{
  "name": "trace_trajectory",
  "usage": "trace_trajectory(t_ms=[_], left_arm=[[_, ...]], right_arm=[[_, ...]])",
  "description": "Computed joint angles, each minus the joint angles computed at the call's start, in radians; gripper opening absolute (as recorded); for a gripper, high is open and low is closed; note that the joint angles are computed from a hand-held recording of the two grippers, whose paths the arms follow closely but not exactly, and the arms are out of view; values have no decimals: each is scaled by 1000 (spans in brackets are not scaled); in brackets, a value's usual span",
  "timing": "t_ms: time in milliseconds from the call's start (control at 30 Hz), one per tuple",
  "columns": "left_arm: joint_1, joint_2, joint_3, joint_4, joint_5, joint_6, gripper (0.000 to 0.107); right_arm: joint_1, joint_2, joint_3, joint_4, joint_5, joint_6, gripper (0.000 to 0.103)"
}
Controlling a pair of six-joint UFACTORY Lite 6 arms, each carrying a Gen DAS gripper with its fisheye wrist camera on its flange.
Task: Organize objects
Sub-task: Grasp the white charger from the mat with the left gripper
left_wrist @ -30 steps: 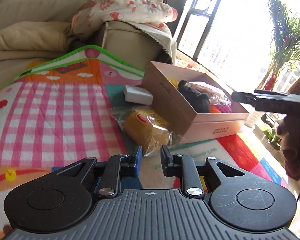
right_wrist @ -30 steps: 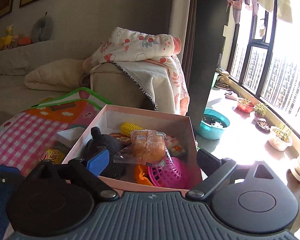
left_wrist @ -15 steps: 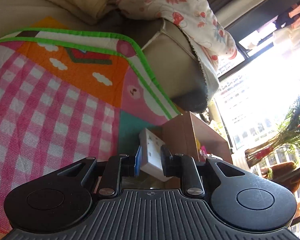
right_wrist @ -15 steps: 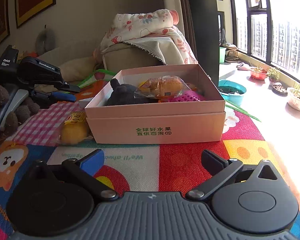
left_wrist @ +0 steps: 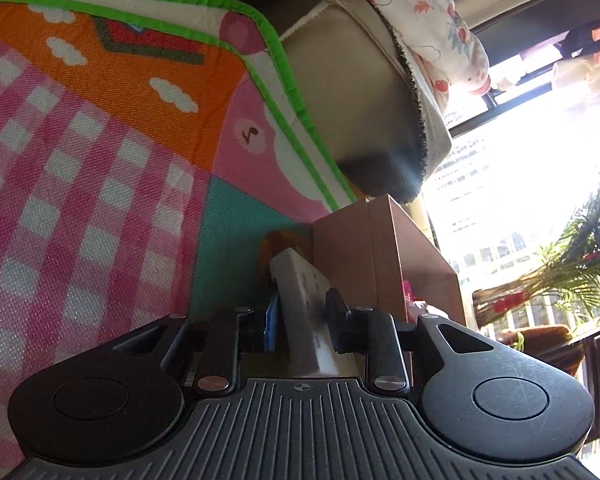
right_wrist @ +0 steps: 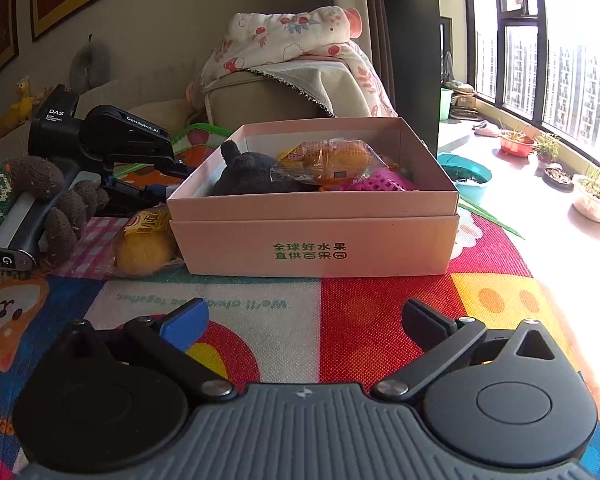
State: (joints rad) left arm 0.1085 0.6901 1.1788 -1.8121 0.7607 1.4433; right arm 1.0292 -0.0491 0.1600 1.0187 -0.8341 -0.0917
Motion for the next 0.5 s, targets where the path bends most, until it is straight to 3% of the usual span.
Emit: trace_trajectory(t_ms=[33, 200, 367, 500], left_arm=[[19, -27, -38, 10, 27, 27, 19], [190, -280, -360, 73, 144, 235, 19], [531, -492, -610, 363, 267, 278, 20], [814, -509, -666, 630, 313, 312, 19]], right_arm=[[-1, 2, 1, 1, 0, 0, 103], [0, 14, 9, 12, -1, -8, 103], [-6, 31, 29, 23, 13, -32, 103], [-22, 59, 65, 40, 47, -76, 103]])
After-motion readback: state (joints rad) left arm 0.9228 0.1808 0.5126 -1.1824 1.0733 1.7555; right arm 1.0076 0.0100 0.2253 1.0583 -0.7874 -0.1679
